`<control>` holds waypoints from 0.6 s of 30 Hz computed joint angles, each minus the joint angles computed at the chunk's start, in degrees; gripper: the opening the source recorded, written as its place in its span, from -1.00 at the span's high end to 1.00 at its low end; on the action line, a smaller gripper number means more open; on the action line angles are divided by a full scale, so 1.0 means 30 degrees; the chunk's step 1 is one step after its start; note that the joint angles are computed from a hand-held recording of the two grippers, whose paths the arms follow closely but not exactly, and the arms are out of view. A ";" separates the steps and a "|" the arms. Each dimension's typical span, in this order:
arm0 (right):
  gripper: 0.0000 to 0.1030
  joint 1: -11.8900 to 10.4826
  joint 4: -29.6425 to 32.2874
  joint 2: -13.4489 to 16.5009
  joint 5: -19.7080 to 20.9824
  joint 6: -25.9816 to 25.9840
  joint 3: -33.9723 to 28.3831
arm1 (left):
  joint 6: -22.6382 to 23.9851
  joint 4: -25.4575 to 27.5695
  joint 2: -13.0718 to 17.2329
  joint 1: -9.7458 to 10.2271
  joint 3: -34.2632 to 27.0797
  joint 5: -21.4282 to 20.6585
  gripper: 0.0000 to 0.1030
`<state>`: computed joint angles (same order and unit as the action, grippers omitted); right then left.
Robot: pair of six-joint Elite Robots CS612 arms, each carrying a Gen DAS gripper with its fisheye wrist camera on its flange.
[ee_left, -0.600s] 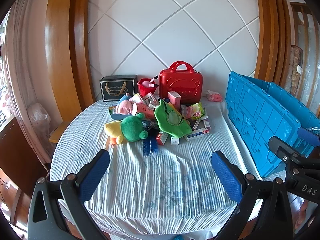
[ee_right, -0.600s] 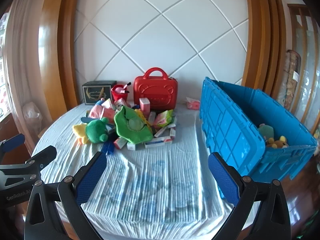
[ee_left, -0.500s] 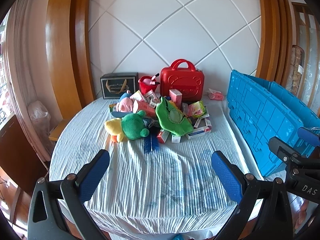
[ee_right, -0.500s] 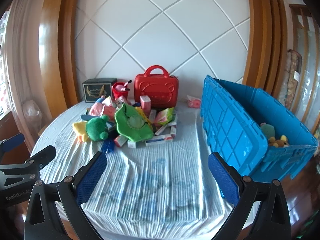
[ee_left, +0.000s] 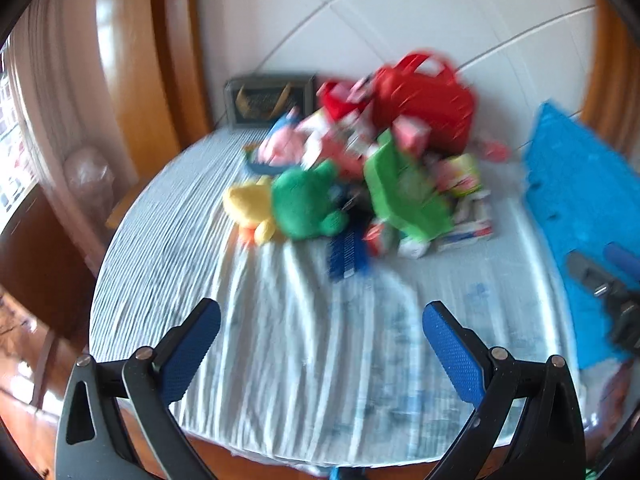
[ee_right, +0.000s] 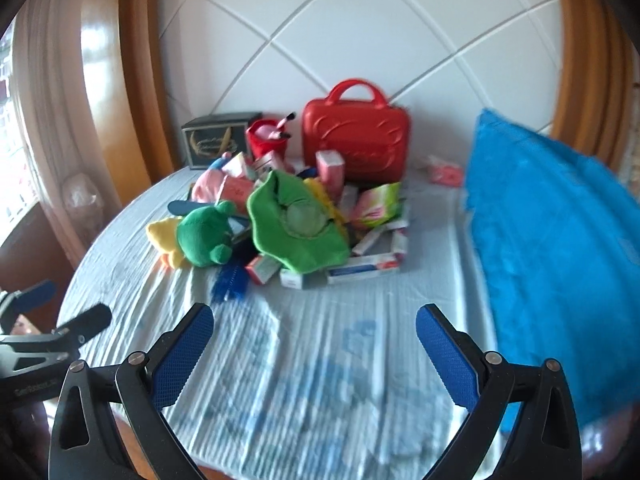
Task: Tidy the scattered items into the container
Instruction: 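Move both grippers toward the yellow-and-green plush duck on the pile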
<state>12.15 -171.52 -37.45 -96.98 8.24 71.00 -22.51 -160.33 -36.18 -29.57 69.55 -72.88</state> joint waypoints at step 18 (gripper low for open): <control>-0.99 -0.0548 0.9028 0.5551 0.3489 -0.0647 -1.0263 | -0.1432 0.5234 0.3321 0.1555 -0.5755 -0.0017 -0.89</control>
